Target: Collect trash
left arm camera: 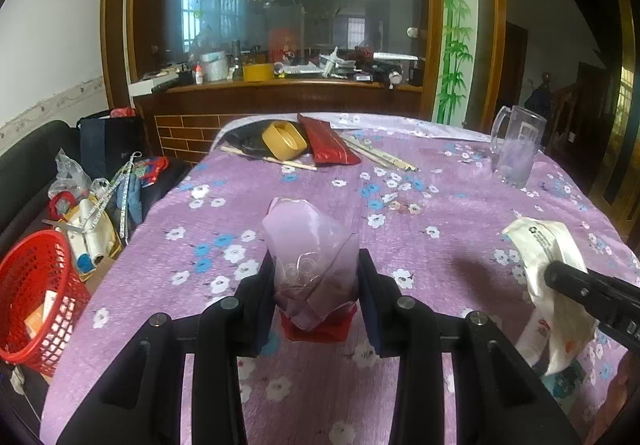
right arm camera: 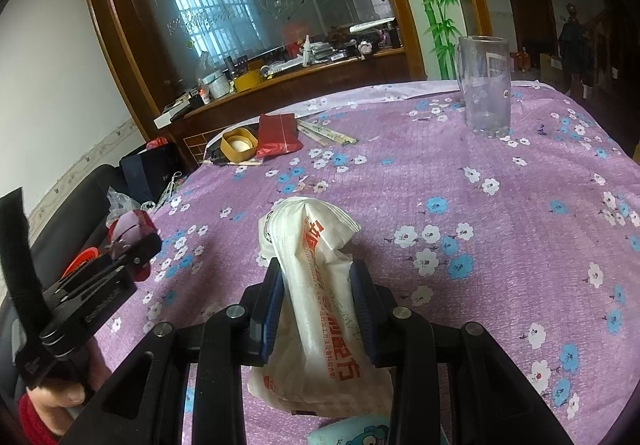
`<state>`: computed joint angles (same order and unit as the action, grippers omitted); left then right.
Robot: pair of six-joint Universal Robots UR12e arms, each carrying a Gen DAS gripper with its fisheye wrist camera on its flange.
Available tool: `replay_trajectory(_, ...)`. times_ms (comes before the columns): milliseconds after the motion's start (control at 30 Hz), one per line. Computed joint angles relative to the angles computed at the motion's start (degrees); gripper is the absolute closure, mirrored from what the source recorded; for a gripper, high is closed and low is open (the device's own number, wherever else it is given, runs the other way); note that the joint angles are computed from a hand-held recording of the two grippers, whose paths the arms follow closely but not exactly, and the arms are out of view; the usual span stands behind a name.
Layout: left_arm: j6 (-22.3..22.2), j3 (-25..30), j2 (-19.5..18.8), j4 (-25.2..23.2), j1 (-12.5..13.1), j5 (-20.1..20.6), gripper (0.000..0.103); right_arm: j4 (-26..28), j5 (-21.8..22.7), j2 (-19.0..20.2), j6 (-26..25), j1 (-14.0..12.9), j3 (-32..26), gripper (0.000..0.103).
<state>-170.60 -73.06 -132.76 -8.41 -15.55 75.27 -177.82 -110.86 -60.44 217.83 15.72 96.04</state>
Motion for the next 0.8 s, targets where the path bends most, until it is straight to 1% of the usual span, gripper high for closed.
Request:
replay_trajectory(167, 0.0, -3.6, 2.6, 1.2, 0.9, -1.4, 0.067, -1.8, -1.2, 0.0, -1.8, 0.8, -0.1, 0.066)
replay_trajectory(233, 0.5, -5.0, 3.5, 1.6, 1.4, -2.0, 0.067, -1.6, -3.5, 0.3, -3.2, 1.3, -0.9, 0.066)
replay_trajectory(267, 0.7, -5.6, 4.0, 1.9, 1.6, -2.3, 0.067, -0.5, -3.3, 0.3, -3.2, 1.4, -1.2, 0.066)
replay_trajectory(367, 1.7, -7.7, 5.6, 2.4, 2.7, -3.9, 0.067, 1.1, 0.5, -0.1, -2.1, 1.1, -1.3, 0.066)
replay_trajectory(467, 2.1, -9.5, 6.7, 3.5, 3.8, -4.9, 0.067, 2.5, -0.1, -0.1, -1.8, 2.0, -1.7, 0.066)
replay_trajectory(533, 2.2, -10.5, 7.2, 3.7, 4.5, -5.7, 0.067, 3.5, 0.2, -0.2, -0.5, 2.8, -1.7, 0.066)
replay_trajectory(600, 2.1, -11.3, 7.6, 3.8, 5.2, -6.5, 0.067, 3.8, 0.7, -0.3, 0.6, 3.6, -1.5, 0.066)
replay_trajectory(667, 2.0, -12.1, 8.0, 3.9, 6.0, -7.3, 0.067, 4.2, -0.3, -0.1, 1.0, 4.7, -1.9, 0.066)
replay_trajectory(800, 2.0, -13.0, 8.3, 4.5, 7.0, -8.0, 0.067, 4.5, -0.3, 0.6, 1.8, 6.1, -2.9, 0.066)
